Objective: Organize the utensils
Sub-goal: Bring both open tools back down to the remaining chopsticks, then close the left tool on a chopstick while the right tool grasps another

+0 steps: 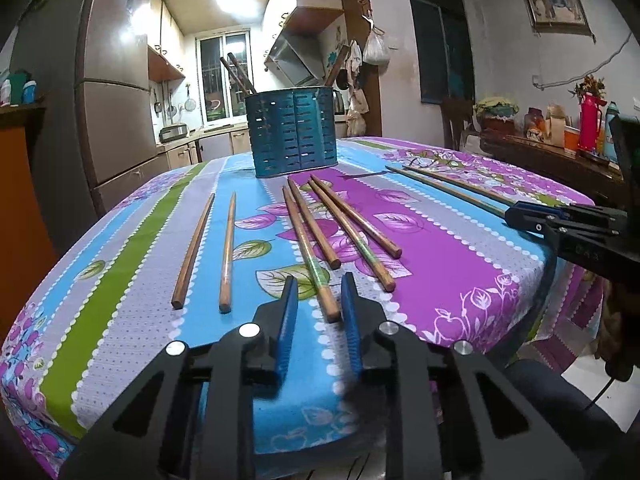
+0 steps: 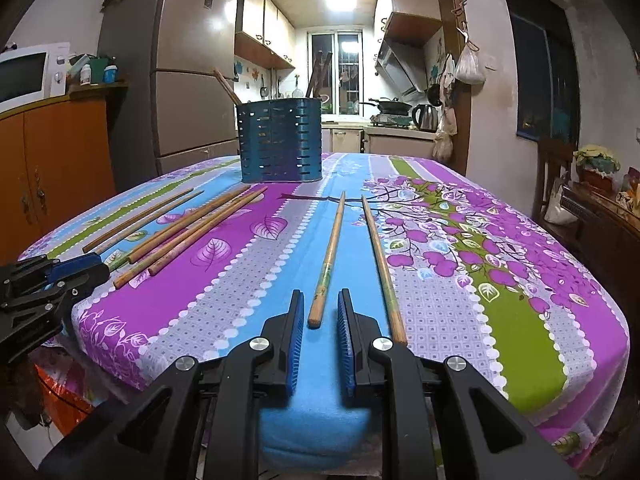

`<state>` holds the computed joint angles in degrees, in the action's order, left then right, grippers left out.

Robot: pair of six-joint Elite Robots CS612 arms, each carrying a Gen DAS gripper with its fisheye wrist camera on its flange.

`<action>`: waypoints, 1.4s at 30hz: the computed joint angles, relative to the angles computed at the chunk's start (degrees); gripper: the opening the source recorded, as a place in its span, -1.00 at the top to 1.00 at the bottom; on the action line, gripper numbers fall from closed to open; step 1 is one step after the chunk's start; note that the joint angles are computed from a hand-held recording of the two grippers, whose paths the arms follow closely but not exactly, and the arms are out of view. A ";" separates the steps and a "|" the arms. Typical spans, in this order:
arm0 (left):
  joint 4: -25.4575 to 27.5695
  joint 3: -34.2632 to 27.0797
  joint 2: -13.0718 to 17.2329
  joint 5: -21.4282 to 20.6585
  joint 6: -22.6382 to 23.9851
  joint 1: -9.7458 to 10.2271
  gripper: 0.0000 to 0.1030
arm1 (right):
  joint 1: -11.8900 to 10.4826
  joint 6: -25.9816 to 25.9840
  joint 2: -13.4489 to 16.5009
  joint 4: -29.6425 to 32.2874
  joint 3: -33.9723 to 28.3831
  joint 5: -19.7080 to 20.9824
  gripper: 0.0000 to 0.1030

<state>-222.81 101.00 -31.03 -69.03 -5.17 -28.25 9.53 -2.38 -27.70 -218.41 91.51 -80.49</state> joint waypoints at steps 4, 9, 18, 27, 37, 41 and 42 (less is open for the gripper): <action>-0.46 -0.28 0.25 0.77 -0.34 -0.17 0.62 | 0.11 -0.45 0.42 -0.90 -0.34 -0.22 0.64; -1.61 -0.28 0.60 1.83 -0.41 -0.54 0.71 | 0.37 -0.71 0.63 -2.01 -0.19 -0.73 0.74; -3.77 -0.09 1.18 3.52 0.02 -1.17 0.76 | 0.60 -1.11 0.86 -2.49 -0.42 -1.46 0.77; -3.27 0.78 0.27 4.13 -1.67 -1.24 0.89 | 0.58 0.41 0.54 -5.45 0.71 -2.31 0.85; -10.53 3.02 -2.17 5.37 -0.07 -1.74 0.90 | 0.41 -2.85 -3.33 -13.37 5.42 -1.05 0.85; -13.33 3.03 -3.36 5.90 1.75 -1.84 0.90 | 0.15 -3.56 -4.85 -16.08 6.53 0.16 0.85; -13.78 2.94 -3.59 5.83 2.16 -1.81 0.90 | 0.06 -3.75 -5.22 -16.54 6.66 0.58 0.85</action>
<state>-236.59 103.94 -34.62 -63.20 -3.01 -30.06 9.59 -6.13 -32.92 -234.95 98.18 -79.91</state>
